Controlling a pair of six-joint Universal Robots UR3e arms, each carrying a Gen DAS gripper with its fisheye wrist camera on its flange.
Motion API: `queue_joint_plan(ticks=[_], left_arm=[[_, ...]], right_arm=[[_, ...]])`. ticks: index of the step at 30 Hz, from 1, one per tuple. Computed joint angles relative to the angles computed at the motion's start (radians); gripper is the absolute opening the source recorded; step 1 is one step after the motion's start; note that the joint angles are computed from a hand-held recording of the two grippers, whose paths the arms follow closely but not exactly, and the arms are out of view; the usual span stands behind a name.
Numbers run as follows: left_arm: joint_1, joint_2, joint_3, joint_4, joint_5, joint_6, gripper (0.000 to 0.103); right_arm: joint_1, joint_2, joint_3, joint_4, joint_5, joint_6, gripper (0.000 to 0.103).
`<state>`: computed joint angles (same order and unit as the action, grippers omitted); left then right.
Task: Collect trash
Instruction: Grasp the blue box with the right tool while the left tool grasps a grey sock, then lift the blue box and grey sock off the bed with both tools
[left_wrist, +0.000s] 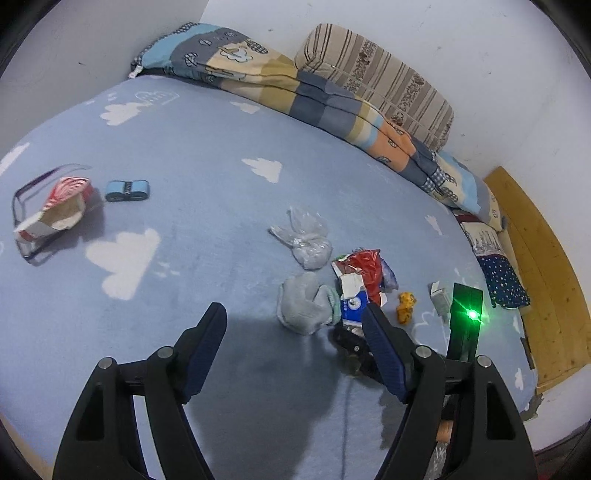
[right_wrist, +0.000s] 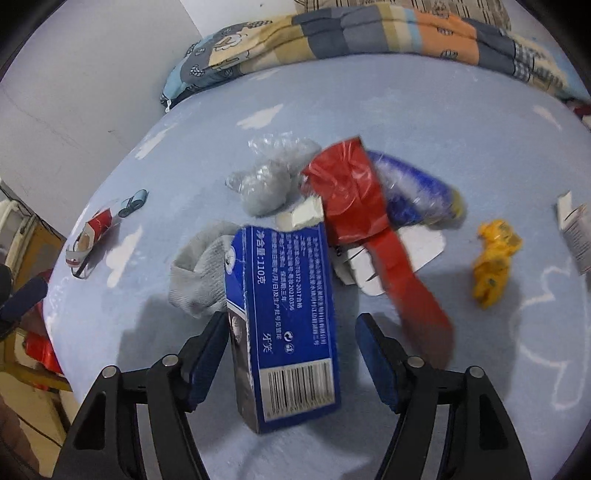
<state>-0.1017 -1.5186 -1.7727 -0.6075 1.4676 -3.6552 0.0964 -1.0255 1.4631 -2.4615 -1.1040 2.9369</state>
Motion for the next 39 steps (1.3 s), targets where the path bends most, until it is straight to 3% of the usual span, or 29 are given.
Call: queue_joint_plan(ticks=[6, 11, 17, 19, 20, 21, 25, 27, 31, 39], left_arm=[[-0.045, -0.144, 0.086, 0.003, 0.013, -0.02, 0.075], [-0.076, -0.294, 0.188, 0.0, 0.022, -0.047, 0.075], [-0.097, -0.472, 0.35, -0.042, 0.069, -0.033, 0.075], [-0.096, -0.499, 0.352, -0.013, 0.065, -0.028, 0.068], [-0.091, -0.501, 0.344, 0.002, 0.047, -0.024, 0.051], [-0.089, -0.504, 0.339, 0.011, 0.025, -0.022, 0.038], [-0.142, -0.509, 0.381, -0.025, 0.096, 0.018, 0.025], [-0.168, -0.483, 0.375, -0.026, 0.118, 0.03, 0.019], [-0.222, -0.437, 0.355, -0.015, 0.146, 0.036, 0.019], [-0.395, -0.356, 0.373, -0.035, 0.287, 0.058, 0.019]], right_arm=[[-0.072, -0.116, 0.129, 0.019, 0.109, 0.001, 0.053], [-0.182, -0.404, 0.326, 0.126, 0.15, -0.103, 0.053], [-0.44, -0.835, 0.61, 0.386, 0.283, -0.283, 0.053], [-0.51, -0.917, 0.666, 0.465, 0.313, -0.308, 0.053], [-0.525, -0.933, 0.679, 0.473, 0.312, -0.312, 0.053], [-0.527, -0.933, 0.688, 0.453, 0.305, -0.305, 0.053], [-0.543, -0.903, 0.699, 0.387, 0.3, -0.282, 0.053], [-0.516, -0.874, 0.705, 0.269, 0.259, -0.237, 0.053], [-0.514, -0.864, 0.723, 0.166, 0.235, -0.207, 0.053], [-0.551, -0.889, 0.758, 0.056, 0.24, -0.177, 0.053]])
